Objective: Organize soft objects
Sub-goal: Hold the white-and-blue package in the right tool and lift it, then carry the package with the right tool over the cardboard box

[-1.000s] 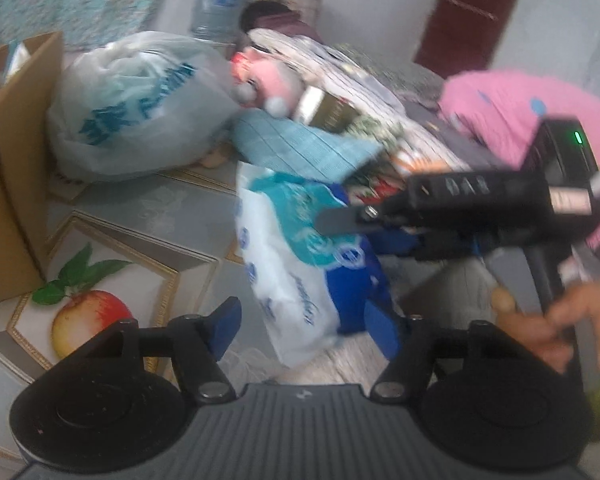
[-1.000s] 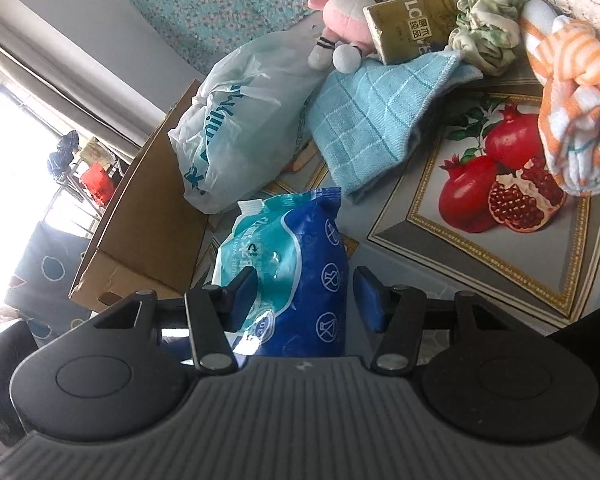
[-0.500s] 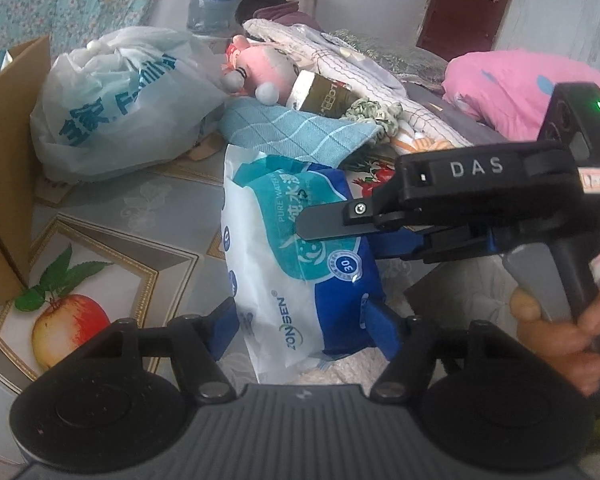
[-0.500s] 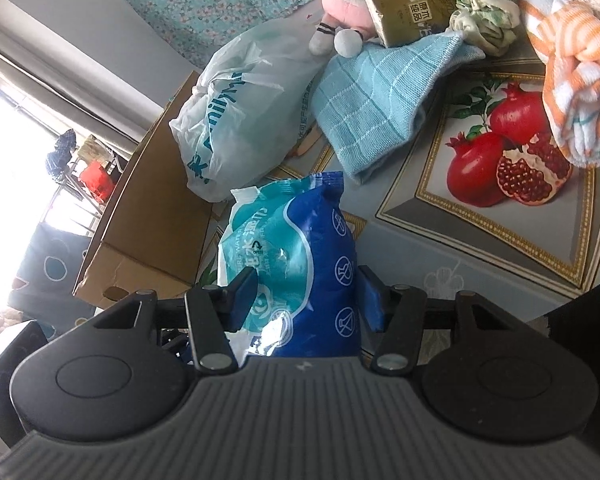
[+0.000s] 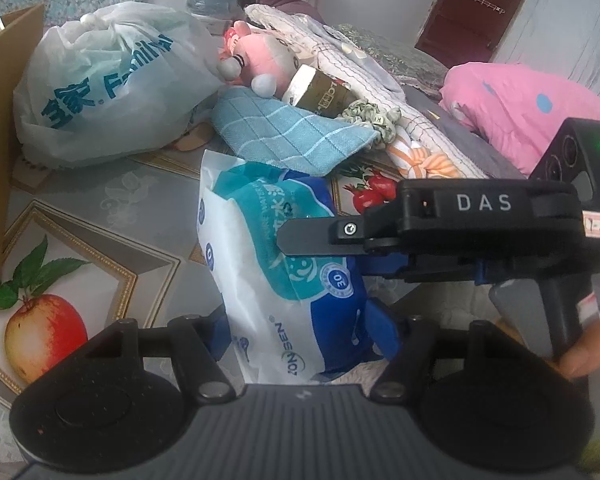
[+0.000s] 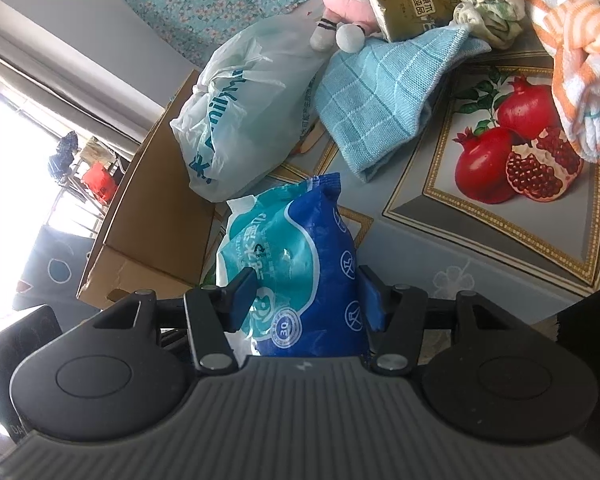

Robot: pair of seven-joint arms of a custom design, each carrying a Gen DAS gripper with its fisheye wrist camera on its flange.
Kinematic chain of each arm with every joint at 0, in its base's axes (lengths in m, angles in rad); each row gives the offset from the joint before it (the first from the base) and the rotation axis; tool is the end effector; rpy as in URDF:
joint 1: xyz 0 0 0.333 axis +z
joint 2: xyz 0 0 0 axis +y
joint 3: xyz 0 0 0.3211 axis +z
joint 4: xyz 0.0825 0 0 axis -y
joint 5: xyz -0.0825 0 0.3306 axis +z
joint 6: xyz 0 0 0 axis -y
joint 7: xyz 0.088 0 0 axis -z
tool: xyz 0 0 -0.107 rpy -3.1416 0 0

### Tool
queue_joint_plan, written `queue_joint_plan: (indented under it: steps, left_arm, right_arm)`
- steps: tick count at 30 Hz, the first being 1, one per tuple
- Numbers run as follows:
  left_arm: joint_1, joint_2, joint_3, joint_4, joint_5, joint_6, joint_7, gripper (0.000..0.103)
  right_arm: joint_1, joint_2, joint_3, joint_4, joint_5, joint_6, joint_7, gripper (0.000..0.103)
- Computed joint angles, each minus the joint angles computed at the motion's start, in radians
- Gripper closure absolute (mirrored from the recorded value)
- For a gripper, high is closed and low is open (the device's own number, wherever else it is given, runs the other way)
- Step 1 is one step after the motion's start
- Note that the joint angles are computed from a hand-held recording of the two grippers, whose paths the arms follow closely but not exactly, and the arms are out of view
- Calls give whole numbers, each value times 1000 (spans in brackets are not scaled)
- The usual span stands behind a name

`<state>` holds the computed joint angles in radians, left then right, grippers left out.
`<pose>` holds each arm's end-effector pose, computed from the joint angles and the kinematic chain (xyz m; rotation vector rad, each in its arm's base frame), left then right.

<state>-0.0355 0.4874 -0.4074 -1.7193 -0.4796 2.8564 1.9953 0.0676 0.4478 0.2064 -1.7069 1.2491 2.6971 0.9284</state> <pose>0.6307 -0.2193 0.4278 -1.6137 2.2825 -1.1314 0.6408 0.1264 0.4103 -1.4060 1.6638 0.1656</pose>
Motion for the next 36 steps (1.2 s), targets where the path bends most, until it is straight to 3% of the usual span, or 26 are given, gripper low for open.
queue_joint_plan:
  steps: [7, 36]
  left_arm:
    - [3, 16, -5, 29, -4, -23, 11, 34]
    - [57, 4, -61, -9, -128, 18, 122, 32]
  right_arm:
    - [8, -3, 0, -2, -2, 18, 11, 48]
    - [17, 8, 23, 23, -110, 26, 92, 47]
